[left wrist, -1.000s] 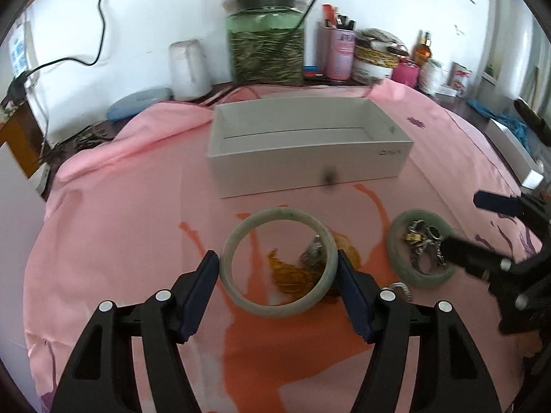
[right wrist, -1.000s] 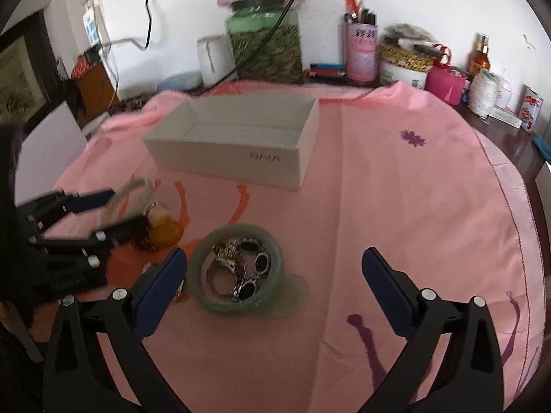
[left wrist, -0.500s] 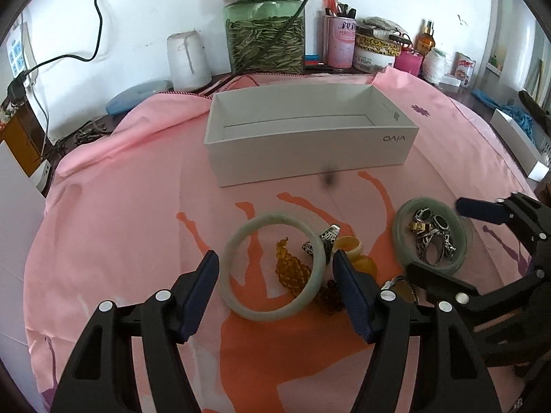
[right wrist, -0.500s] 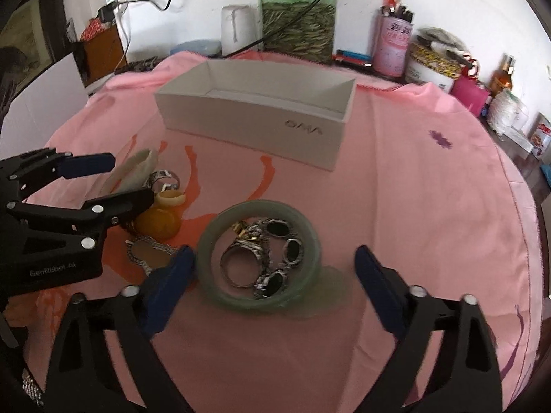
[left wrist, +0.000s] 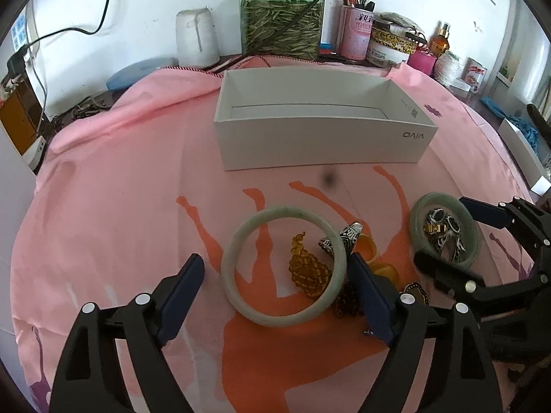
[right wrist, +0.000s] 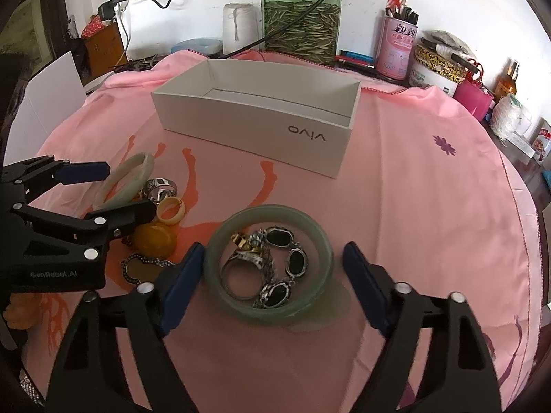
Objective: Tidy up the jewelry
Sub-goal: 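Move the right tool to the green jade bangle while the left tool approaches the pale bangle, then grasp and lift the green bangle with the right tool while the left tool lifts the pale bangle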
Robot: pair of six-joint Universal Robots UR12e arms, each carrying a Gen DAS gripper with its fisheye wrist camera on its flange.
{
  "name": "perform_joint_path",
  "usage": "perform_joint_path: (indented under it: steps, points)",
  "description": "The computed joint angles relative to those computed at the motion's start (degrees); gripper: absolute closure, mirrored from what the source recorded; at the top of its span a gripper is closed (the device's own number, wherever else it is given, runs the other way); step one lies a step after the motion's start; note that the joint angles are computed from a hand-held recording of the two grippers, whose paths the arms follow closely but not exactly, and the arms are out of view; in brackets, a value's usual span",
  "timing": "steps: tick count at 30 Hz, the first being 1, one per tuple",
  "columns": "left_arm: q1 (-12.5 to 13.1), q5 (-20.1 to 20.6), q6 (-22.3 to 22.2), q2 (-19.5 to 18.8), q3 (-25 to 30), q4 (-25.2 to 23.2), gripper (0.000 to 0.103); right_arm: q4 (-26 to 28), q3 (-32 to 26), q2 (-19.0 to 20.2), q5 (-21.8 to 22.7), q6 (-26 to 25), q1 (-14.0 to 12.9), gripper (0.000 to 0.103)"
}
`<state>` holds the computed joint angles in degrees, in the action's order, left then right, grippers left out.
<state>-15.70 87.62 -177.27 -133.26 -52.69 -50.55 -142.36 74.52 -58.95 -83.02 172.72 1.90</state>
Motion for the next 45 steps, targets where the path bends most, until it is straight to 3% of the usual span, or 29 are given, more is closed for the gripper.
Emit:
perform_joint_path:
  steps: [3, 6, 8, 15, 19, 24, 29, 31, 34, 41, 45]
  points:
    - [0.04, -0.4, 0.68, 0.12, -0.28, 0.65, 0.031, 0.02, 0.04, -0.09, 0.2, 1.1, -0.35, 0.033]
    - [-0.07, -0.38, 1.27, 0.23, -0.48, 0.98, 0.034, -0.01, 0.02, -0.06, -0.4, 1.19, -0.3, 0.033]
    - [-0.03, -0.58, 1.27, 0.22, -0.45, 0.84, 0.034, -0.32, 0.05, 0.0, -1.29, 0.63, -0.03, 0.032]
    - [0.51, -2.73, 0.03, 0.51, -0.84, 1.01, 0.035, -0.96, 0.64, -0.31, 2.7, 2.8, -1.03, 0.034]
    - [1.08, -6.15, -0.57, 0.68, -0.86, 0.4, 0.035, -0.85, 0.68, -0.42, 3.1, 3.04, -1.11, 0.034]
    - [1.52, -8.85, -1.68, 0.55, -0.56, -0.34, 0.027, -0.74, 0.64, -0.39, 2.44, 2.67, -0.93, 0.034]
    - [1.12, -7.64, -1.25, 0.06, 0.03, 0.08, 0.025, -0.77, 0.68, -0.41, 1.96, 2.35, -0.82, 0.034]
    - [0.91, -6.19, -1.1, 0.03, -0.15, 1.09, 0.035, -0.82, 0.73, -0.42, 2.03, 2.44, -0.82, 0.034]
    - [1.12, -6.95, -1.27, 0.3, -0.6, 1.83, 0.035, -0.96, 0.86, -0.47, 2.78, 2.97, -0.98, 0.034]
    - [0.51, -3.58, -0.17, 1.82, -3.48, 8.29, 0.035, -2.65, 1.5, -0.85, 3.32, 3.84, -1.28, 0.034]
    - [0.17, -1.27, 0.04, 1.55, -3.13, 8.08, 0.035, -2.92, 1.63, -0.95, 3.39, 4.41, -1.4, 0.034]
